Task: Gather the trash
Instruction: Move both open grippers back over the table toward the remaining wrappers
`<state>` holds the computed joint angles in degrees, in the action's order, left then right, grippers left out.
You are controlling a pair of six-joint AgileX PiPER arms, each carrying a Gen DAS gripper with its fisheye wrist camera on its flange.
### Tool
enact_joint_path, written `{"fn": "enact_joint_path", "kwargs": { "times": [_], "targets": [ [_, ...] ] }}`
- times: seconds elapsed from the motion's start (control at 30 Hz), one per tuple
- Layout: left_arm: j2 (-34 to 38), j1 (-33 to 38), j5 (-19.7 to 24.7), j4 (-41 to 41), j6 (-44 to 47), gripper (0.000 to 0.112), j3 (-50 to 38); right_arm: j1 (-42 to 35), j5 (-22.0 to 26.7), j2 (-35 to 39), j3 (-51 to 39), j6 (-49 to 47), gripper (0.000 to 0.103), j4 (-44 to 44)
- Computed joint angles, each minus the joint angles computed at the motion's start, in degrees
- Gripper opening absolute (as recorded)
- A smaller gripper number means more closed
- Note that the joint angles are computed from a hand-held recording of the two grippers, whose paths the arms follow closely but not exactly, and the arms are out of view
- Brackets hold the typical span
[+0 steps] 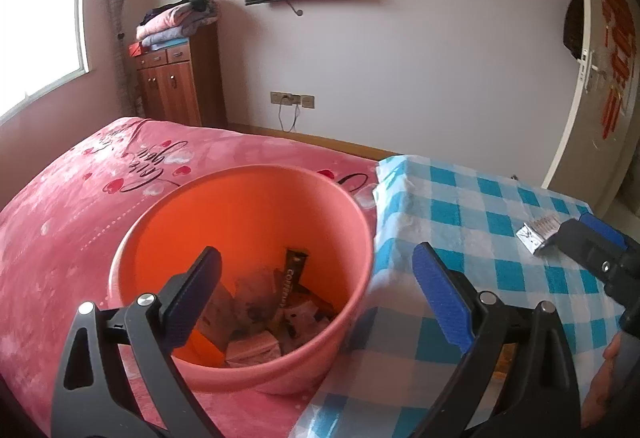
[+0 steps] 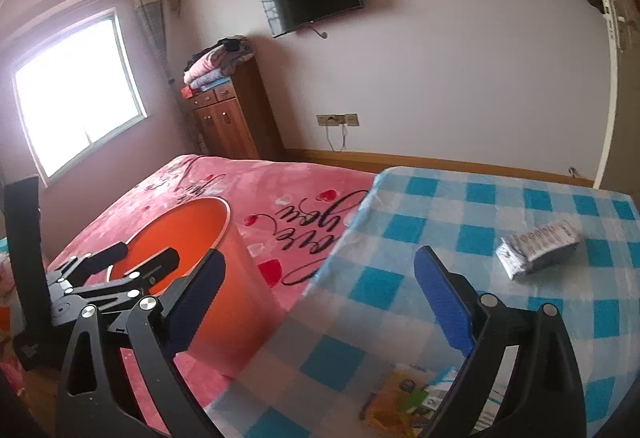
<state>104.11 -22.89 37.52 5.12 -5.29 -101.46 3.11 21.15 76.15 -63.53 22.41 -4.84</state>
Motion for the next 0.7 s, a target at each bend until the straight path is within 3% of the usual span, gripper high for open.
{"fn": "enact_joint_path", "kwargs": {
  "times": [0.4,0.7],
  "targets": [
    [-0.6,-4.8,0.4,0.9,-0.4,0.096,0.9,-5.2,-1.6,-6.5,8.9,1.7,0.094,-2.4],
    [-0.6,-8.9,0.3,3.4,-2.4,0.096,2.0,-10.5,-2.7,-10.8,14.5,-2.3,0.094,0.9]
  ]
}}
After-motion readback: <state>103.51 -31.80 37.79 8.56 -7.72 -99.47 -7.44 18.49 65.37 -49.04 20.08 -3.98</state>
